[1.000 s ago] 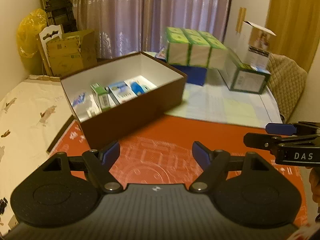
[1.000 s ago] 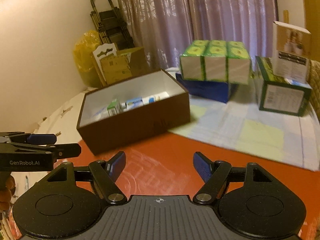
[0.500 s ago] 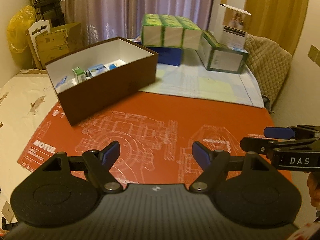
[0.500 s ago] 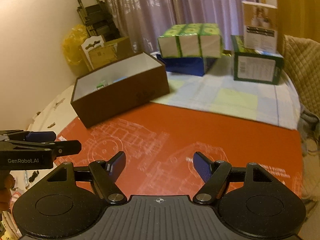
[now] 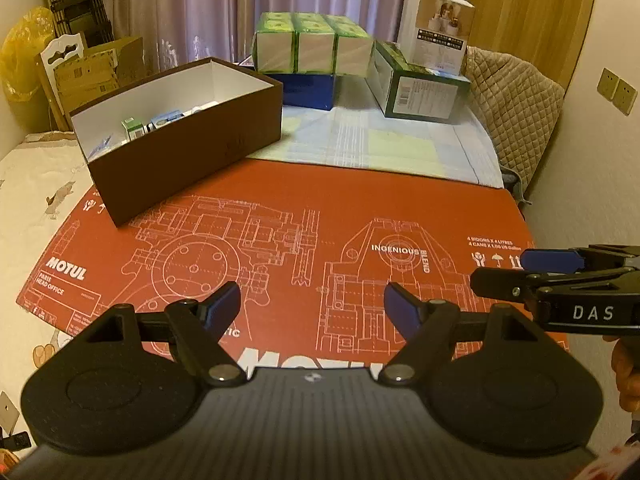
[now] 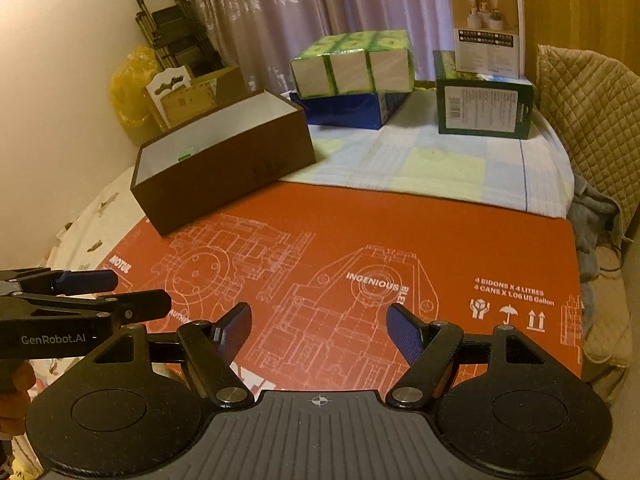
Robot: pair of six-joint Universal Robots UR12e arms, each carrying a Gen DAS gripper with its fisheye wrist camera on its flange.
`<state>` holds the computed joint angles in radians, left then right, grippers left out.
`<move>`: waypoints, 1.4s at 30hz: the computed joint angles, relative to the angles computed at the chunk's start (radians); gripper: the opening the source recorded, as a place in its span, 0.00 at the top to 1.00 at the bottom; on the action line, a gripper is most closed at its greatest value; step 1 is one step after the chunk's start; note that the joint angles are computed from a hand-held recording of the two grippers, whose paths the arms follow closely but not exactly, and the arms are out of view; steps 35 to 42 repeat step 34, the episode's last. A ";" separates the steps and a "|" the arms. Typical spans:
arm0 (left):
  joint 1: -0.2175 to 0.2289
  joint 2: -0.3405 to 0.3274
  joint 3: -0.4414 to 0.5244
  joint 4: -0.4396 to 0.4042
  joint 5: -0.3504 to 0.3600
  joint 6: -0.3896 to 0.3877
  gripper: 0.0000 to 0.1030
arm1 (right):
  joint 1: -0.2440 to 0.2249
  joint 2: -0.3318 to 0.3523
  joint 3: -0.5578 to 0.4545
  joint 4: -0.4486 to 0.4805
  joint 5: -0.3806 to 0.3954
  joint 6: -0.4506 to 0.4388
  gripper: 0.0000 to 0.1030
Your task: Organize rigid objects
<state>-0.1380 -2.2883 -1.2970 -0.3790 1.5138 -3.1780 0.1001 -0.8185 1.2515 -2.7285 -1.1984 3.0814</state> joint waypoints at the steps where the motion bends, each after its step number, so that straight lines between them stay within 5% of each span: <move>1: -0.001 0.000 -0.002 -0.001 0.000 -0.001 0.26 | 0.000 -0.001 0.002 0.003 0.001 -0.001 0.31; 42: -0.015 -0.011 0.018 -0.016 0.030 -0.025 0.26 | -0.007 -0.008 0.013 0.036 0.007 -0.009 0.31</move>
